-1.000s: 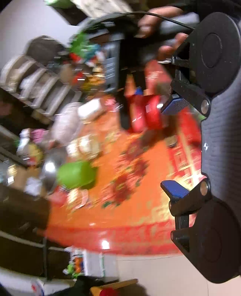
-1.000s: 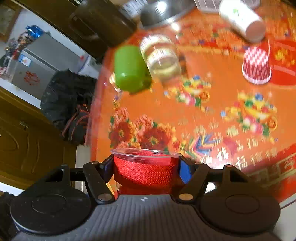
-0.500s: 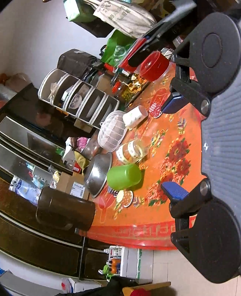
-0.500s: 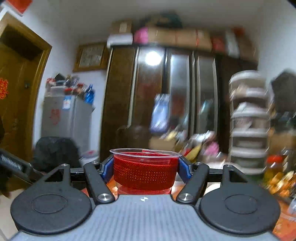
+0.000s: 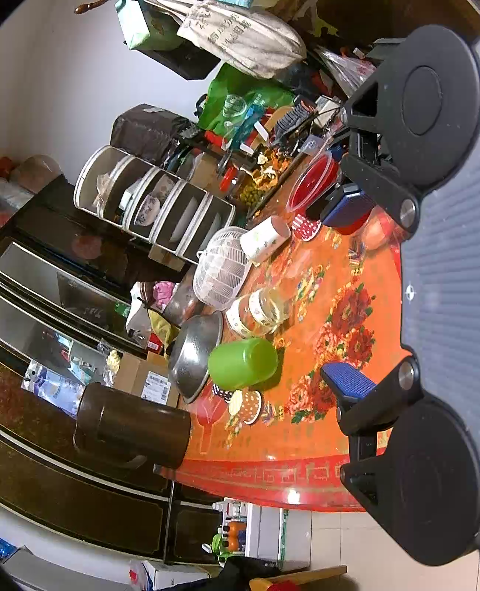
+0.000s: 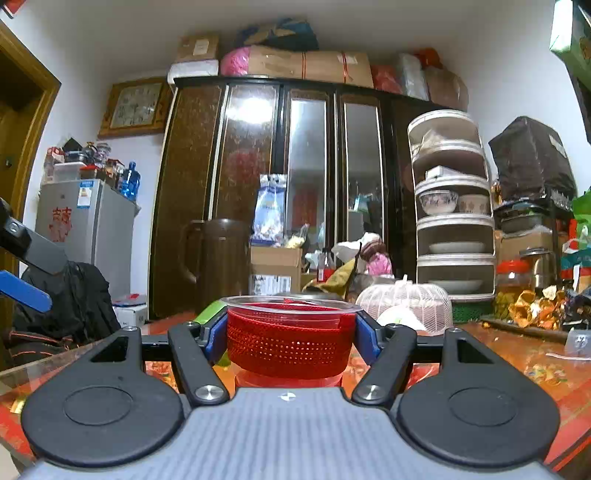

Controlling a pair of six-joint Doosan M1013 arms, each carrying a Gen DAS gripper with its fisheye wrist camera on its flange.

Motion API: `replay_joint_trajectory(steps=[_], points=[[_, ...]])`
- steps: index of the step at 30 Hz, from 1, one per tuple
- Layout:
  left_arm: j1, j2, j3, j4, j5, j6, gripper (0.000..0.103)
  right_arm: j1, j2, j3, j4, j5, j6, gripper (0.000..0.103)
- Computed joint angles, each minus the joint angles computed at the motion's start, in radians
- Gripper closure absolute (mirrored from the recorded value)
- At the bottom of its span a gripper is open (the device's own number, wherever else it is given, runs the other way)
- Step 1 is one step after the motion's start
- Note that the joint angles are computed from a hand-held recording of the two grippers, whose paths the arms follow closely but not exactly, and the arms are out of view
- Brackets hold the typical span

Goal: Flip cup upright
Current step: 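Rotate the red cup upright in the right tool and release the left tool, then lower the upright red cup onto the table and open the right tool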

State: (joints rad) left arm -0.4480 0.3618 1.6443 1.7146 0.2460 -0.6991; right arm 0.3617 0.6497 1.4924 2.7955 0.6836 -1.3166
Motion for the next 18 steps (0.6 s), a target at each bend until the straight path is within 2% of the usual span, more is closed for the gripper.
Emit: replay_joint_trajectory(steps=[9,18], points=[[0.001,-0.008,0.023,0.071,0.037,-0.095,0.019,0.015,0.015,-0.017,-0.033,-0.024,0.017,0.035],[0.006,-0.006,0.025,0.116,0.018,-0.147,0.019,0.022,0.014,-0.031,0.011,-0.076,0.008,0.035]])
